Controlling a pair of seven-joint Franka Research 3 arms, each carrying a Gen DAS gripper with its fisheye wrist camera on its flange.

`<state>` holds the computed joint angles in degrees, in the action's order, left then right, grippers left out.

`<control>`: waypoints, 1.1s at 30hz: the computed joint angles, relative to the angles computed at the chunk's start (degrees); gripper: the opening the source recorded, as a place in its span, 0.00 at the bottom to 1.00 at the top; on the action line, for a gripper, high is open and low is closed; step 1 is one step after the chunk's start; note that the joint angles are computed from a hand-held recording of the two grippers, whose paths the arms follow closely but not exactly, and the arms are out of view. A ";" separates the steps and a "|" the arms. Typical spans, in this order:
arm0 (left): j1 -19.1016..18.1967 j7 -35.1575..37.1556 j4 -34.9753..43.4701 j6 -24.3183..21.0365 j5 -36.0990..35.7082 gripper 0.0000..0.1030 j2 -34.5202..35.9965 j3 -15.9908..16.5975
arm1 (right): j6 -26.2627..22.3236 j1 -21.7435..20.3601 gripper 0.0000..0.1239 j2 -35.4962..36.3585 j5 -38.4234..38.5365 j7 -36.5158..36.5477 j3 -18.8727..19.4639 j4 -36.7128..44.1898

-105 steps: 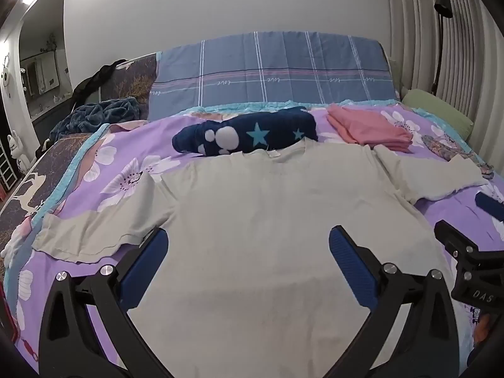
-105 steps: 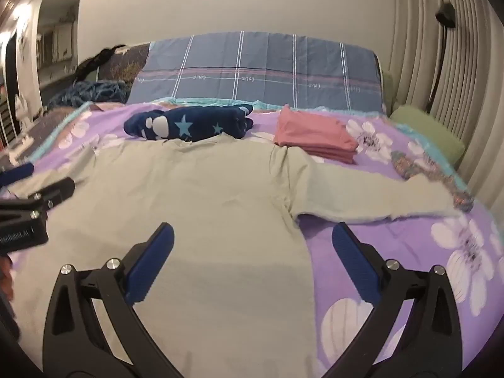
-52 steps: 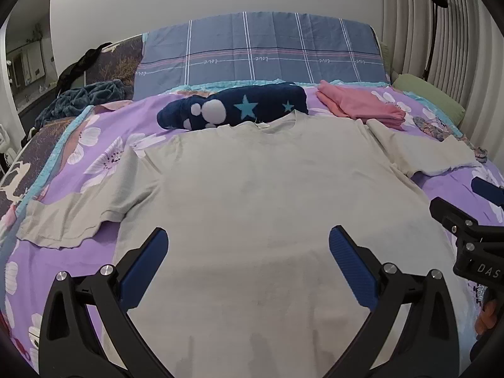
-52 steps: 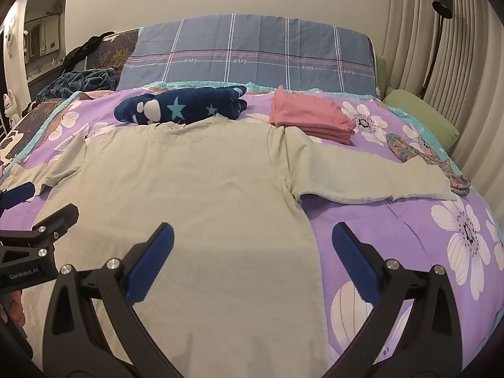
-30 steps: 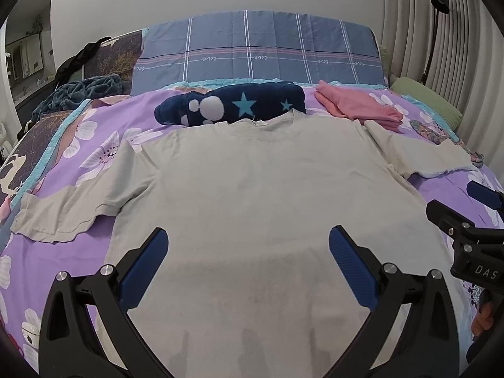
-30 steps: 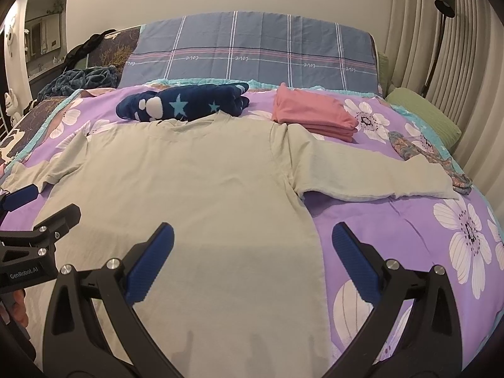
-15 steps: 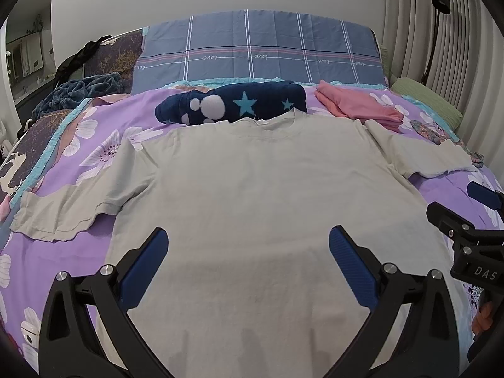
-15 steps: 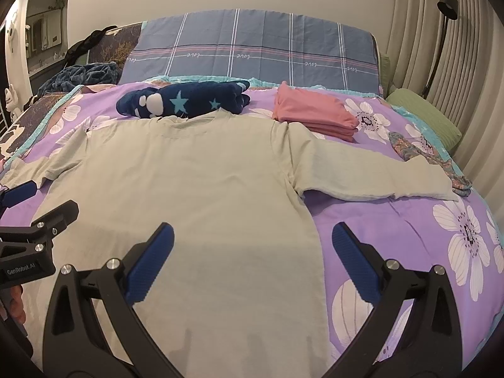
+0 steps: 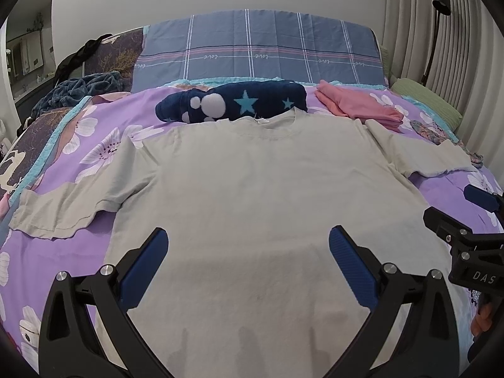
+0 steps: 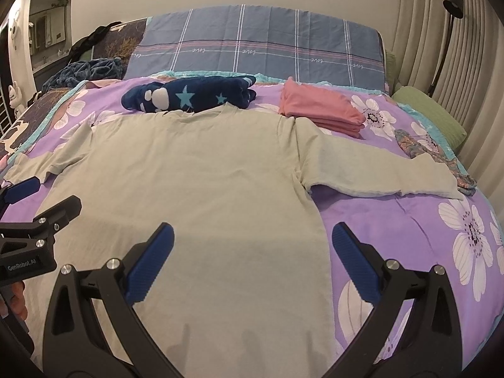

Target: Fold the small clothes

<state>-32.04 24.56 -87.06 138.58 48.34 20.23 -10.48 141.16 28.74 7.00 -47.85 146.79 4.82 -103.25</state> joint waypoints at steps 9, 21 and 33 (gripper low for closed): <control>0.31 -0.21 -0.87 1.59 -0.02 0.99 -0.32 0.04 | 0.28 0.02 0.81 -0.01 0.01 -0.30 0.01 -0.11; 3.02 -0.41 -6.55 4.85 -2.99 0.84 -3.20 0.00 | -0.13 0.37 0.81 0.25 -0.37 -0.39 0.07 0.32; 19.32 -31.05 -35.43 25.09 4.86 0.28 -21.97 4.67 | -0.41 0.28 0.81 1.49 1.51 -2.25 -0.25 1.23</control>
